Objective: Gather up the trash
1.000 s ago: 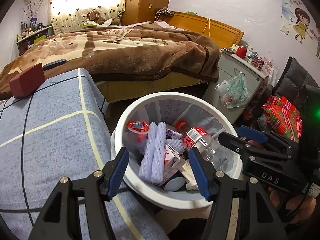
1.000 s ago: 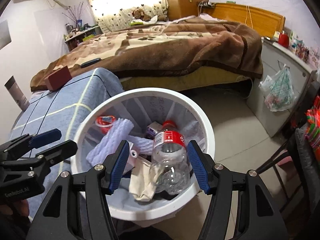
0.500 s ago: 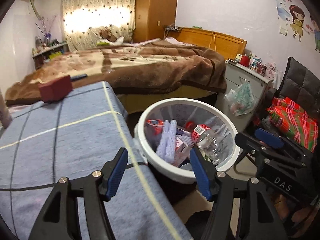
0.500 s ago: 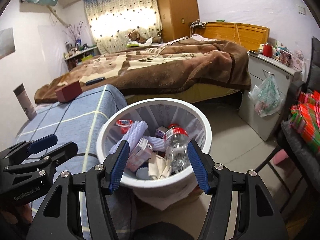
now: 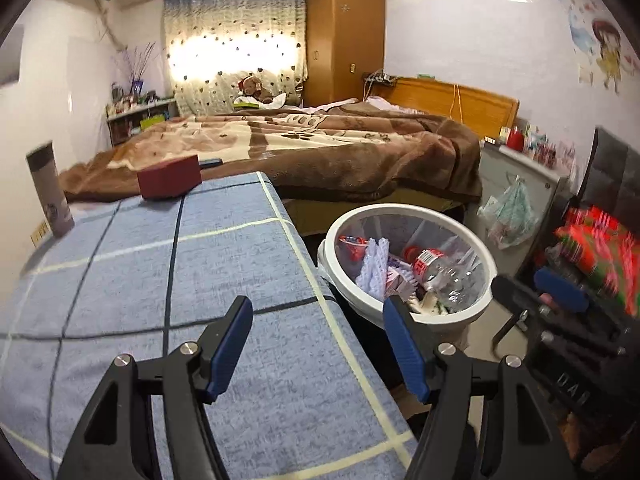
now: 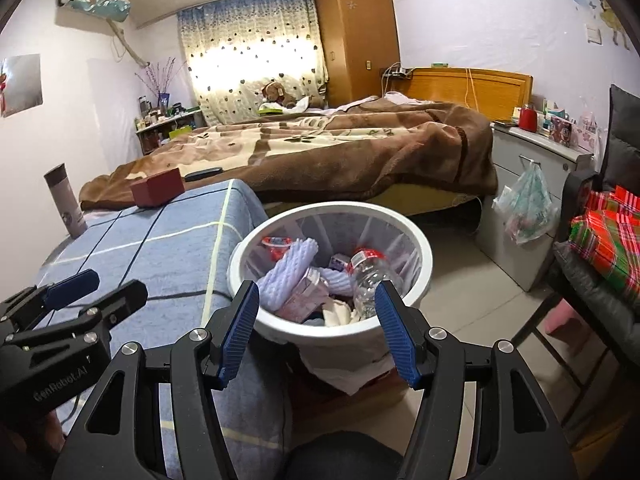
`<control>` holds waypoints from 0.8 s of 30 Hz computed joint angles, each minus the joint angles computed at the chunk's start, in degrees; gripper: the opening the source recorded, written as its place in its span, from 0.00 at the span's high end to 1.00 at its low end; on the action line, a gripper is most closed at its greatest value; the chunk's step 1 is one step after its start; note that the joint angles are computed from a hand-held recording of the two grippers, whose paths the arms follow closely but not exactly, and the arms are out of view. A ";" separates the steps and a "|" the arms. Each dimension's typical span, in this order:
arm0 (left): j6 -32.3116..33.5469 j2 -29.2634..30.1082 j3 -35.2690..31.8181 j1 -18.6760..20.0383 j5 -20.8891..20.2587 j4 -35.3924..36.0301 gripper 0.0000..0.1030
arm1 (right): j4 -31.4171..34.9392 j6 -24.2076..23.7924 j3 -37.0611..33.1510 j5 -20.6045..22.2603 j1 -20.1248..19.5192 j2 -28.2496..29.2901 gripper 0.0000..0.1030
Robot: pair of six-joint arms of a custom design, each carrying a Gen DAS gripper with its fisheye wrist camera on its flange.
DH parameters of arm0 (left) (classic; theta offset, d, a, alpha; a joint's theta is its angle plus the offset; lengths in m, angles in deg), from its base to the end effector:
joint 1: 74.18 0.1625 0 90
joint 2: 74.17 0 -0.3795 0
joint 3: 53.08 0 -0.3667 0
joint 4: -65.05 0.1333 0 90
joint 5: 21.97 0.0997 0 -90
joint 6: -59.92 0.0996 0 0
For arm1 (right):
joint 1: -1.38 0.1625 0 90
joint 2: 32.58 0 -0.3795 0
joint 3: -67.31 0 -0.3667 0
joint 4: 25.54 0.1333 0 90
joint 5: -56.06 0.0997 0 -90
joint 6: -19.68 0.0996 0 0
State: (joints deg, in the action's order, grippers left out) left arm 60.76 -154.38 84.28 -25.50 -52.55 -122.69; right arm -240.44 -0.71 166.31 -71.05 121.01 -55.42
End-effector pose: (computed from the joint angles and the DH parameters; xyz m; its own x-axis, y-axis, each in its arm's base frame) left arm -0.0812 -0.4241 0.2548 -0.7445 -0.0764 -0.6632 0.5124 0.5715 -0.6410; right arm 0.3419 -0.4531 -0.0237 -0.7464 -0.1997 0.6349 -0.6253 0.5373 -0.5660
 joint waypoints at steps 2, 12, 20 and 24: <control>-1.23 -1.07 0.86 -0.18 -0.05 0.41 0.32 | -0.73 1.19 0.37 0.04 0.14 0.09 0.40; 0.60 -1.33 4.36 -2.16 7.72 -4.21 0.32 | -1.99 0.00 0.64 1.49 0.88 1.23 0.40; -0.40 -2.21 5.66 -3.50 8.76 -4.28 0.32 | -3.03 -0.34 1.20 1.49 1.15 1.21 0.40; -0.83 -2.39 5.77 -3.66 9.22 -3.80 0.32 | -3.01 -0.37 1.02 1.30 1.51 1.58 0.40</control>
